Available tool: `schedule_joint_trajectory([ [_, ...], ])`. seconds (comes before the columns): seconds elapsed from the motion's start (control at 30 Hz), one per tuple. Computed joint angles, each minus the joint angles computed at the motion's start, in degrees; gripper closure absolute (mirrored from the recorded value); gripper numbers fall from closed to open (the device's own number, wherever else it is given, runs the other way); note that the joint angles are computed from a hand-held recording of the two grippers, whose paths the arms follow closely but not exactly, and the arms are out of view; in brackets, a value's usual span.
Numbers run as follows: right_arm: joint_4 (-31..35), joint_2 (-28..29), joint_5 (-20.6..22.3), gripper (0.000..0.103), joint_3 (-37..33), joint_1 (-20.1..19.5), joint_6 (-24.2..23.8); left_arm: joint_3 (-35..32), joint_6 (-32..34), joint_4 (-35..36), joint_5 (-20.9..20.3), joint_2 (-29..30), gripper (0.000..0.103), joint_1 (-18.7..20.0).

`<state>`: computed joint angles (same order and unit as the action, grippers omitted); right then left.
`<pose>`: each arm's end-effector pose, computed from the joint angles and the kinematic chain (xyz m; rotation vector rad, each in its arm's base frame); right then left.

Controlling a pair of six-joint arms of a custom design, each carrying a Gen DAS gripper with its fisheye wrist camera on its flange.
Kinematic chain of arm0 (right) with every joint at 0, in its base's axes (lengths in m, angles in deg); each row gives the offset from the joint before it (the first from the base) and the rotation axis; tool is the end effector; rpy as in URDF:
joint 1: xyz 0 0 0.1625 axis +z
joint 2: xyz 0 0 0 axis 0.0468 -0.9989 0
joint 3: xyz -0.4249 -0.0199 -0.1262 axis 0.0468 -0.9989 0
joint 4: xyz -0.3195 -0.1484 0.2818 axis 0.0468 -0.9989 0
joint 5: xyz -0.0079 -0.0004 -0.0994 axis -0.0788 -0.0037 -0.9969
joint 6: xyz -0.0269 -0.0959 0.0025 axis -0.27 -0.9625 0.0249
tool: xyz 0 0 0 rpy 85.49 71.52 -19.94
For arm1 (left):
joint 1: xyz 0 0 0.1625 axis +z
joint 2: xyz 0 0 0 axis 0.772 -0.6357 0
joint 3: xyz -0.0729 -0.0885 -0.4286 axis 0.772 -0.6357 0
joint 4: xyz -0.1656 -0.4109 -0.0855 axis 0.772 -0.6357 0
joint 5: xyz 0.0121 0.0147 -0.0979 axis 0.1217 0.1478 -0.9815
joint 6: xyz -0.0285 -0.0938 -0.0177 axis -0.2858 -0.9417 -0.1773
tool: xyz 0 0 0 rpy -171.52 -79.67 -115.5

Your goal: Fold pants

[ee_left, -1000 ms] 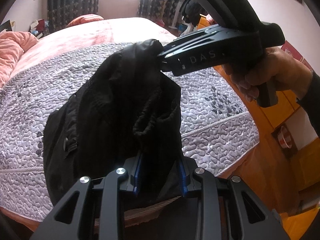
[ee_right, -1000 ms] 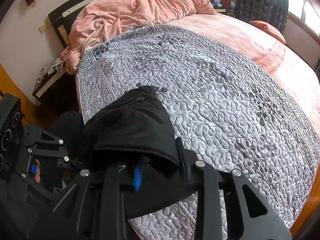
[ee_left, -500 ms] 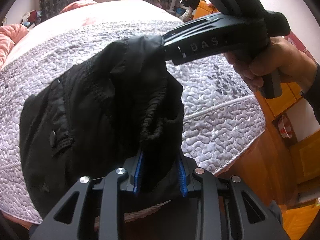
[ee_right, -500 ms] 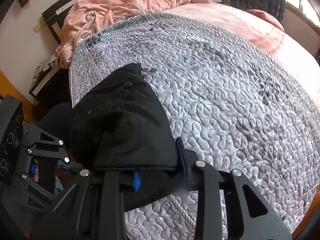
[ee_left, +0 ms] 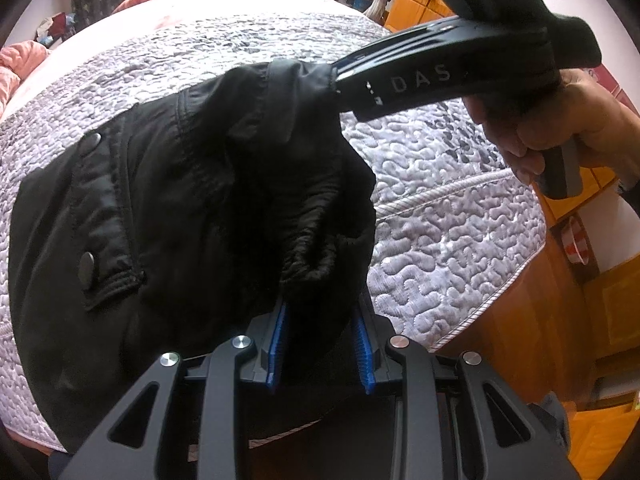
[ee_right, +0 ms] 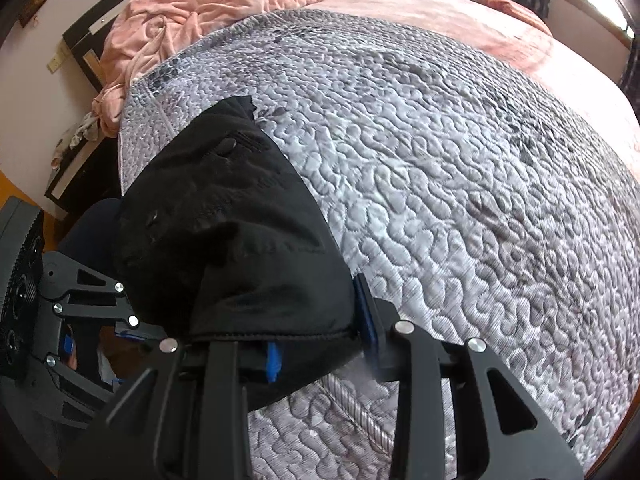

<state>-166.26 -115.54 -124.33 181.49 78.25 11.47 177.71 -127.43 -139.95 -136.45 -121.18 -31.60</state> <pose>0.0351 -0.4528 0.3507 1.0518 -2.5611 0.0963 -0.4520 -0.3343 -0.0356 0.7894 2.5572 -0.1816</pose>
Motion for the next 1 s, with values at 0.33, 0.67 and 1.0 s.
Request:
schedule_joint_trajectory([
  [0.33,-2.7,-2.7,-0.1,0.060,1.4,-4.7,9.8,0.8,1.2,-2.5,-2.2,1.0,0.065,1.2],
  [0.67,4.2,-8.4,24.0,0.037,0.8,-18.1,29.5,5.2,-0.4,-10.0,-7.7,-3.5,0.063,2.6],
  [1.0,5.4,-3.1,28.4,0.079,2.7,-18.0,35.9,13.6,-5.7,-11.6,0.4,-16.7,0.043,1.8],
])
